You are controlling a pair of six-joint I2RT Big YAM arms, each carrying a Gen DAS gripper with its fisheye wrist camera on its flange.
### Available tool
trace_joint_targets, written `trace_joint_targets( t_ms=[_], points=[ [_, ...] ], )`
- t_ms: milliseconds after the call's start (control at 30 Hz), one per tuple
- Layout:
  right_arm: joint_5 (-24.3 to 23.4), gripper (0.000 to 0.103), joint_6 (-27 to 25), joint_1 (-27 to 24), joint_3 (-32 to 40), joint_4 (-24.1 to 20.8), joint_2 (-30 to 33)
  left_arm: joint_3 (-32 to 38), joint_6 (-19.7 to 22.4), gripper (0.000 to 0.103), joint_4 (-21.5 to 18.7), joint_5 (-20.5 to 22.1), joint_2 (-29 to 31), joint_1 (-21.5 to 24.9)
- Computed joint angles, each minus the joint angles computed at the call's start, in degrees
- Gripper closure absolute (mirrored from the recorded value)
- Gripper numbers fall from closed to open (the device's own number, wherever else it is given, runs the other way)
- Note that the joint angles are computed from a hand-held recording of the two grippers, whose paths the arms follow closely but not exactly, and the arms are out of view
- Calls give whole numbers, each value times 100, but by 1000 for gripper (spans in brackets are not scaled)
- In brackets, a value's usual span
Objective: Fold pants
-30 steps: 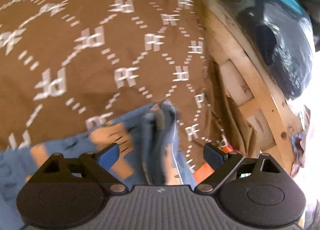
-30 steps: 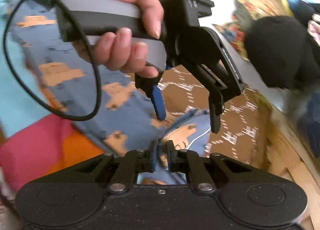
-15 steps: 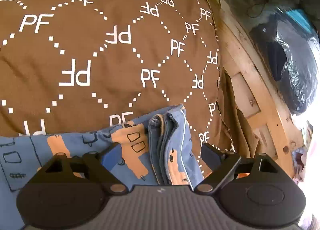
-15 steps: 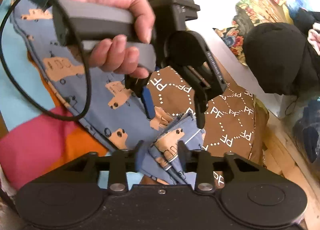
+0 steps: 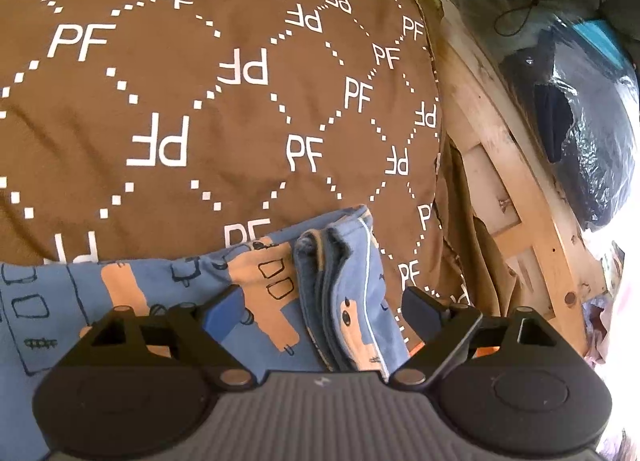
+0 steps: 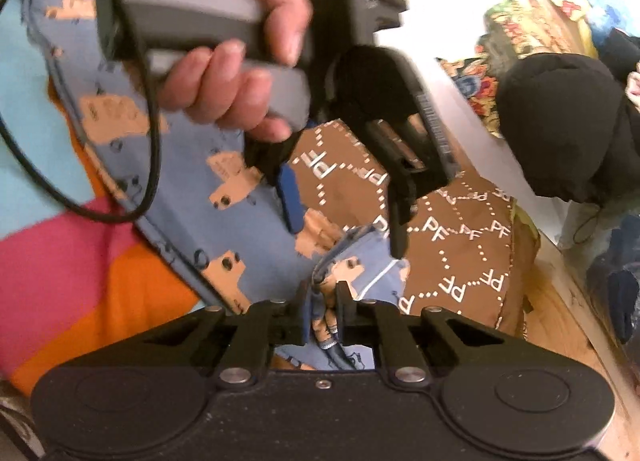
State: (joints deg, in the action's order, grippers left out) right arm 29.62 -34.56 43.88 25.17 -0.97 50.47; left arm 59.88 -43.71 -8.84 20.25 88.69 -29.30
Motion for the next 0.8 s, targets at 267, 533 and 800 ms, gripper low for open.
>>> trace_joint_targets(
  t_ms=[267, 533, 800],
  points=[
    [-405, 92, 723, -164, -43, -60, -453, -164, -464, 16, 460, 9, 19, 19],
    [-503, 92, 1118, -170, 45, -487, -368, -218, -643, 71, 476, -557, -4, -93],
    [-499, 92, 1259, -143, 65, -575, -406, -156, -378, 81, 195, -1051, -139, -276]
  ],
)
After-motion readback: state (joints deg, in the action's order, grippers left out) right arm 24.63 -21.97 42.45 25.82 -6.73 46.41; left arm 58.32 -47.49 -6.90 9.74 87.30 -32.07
